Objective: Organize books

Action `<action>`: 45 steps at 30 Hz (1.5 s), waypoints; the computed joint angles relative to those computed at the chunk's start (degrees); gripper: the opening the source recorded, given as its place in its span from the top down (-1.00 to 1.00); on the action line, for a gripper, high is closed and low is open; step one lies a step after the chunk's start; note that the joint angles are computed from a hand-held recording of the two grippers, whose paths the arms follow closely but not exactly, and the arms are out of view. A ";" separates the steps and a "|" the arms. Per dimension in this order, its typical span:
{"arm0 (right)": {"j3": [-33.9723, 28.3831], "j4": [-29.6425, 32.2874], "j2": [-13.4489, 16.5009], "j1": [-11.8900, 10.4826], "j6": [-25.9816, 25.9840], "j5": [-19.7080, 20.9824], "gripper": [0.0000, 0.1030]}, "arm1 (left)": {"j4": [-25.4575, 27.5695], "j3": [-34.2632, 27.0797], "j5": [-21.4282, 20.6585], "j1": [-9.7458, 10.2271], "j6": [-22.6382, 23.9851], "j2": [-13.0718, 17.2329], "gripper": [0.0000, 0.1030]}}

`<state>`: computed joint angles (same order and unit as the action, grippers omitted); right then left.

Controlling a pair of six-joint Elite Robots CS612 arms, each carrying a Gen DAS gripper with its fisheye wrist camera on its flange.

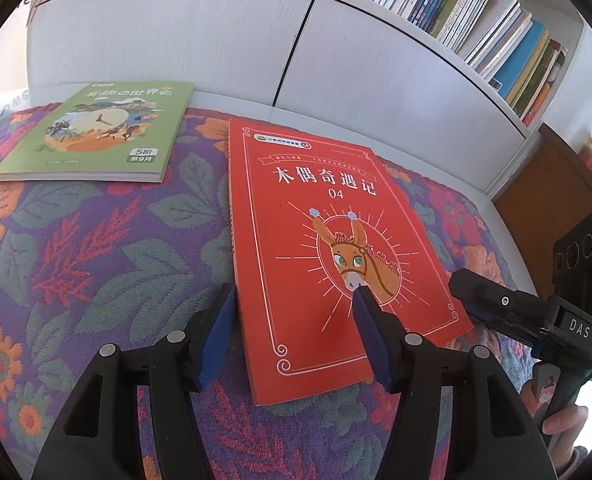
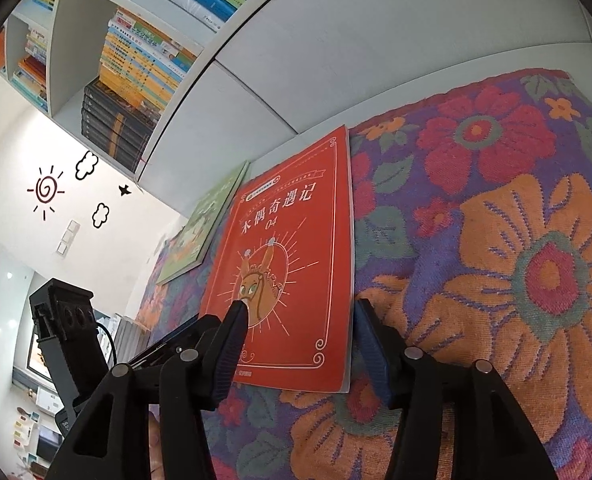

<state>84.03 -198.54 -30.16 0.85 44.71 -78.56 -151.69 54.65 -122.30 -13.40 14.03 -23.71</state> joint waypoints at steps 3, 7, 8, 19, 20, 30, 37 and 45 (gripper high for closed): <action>-0.04 -0.13 0.06 -0.05 0.10 0.16 -0.04 | -0.14 0.09 0.16 -0.04 0.05 -0.04 -0.11; -0.12 0.06 0.06 -0.03 -0.19 0.05 -0.05 | -0.14 0.00 -0.28 0.03 -0.43 0.04 -0.11; -0.12 0.04 0.07 -0.02 -0.19 0.04 -0.05 | -0.13 -0.03 -0.41 0.05 -0.53 0.07 -0.11; 0.03 -0.09 0.03 0.05 -0.29 -0.11 -0.06 | -0.73 0.48 0.46 -0.15 0.15 -0.17 -0.14; 0.03 -0.09 0.03 0.05 -0.29 -0.11 -0.06 | -0.79 0.51 0.56 -0.17 0.22 -0.18 -0.14; 0.08 -0.07 0.00 0.07 -0.34 -0.16 -0.06 | -0.90 0.53 0.79 -0.18 0.54 -0.16 -0.17; 0.08 -0.06 0.00 0.08 -0.38 -0.20 -0.07 | -1.01 0.62 0.88 -0.24 0.68 -0.20 -0.20; 0.02 0.22 -0.03 0.05 -0.67 -0.11 -0.07 | -1.18 0.80 1.00 -0.26 0.77 -0.27 -0.21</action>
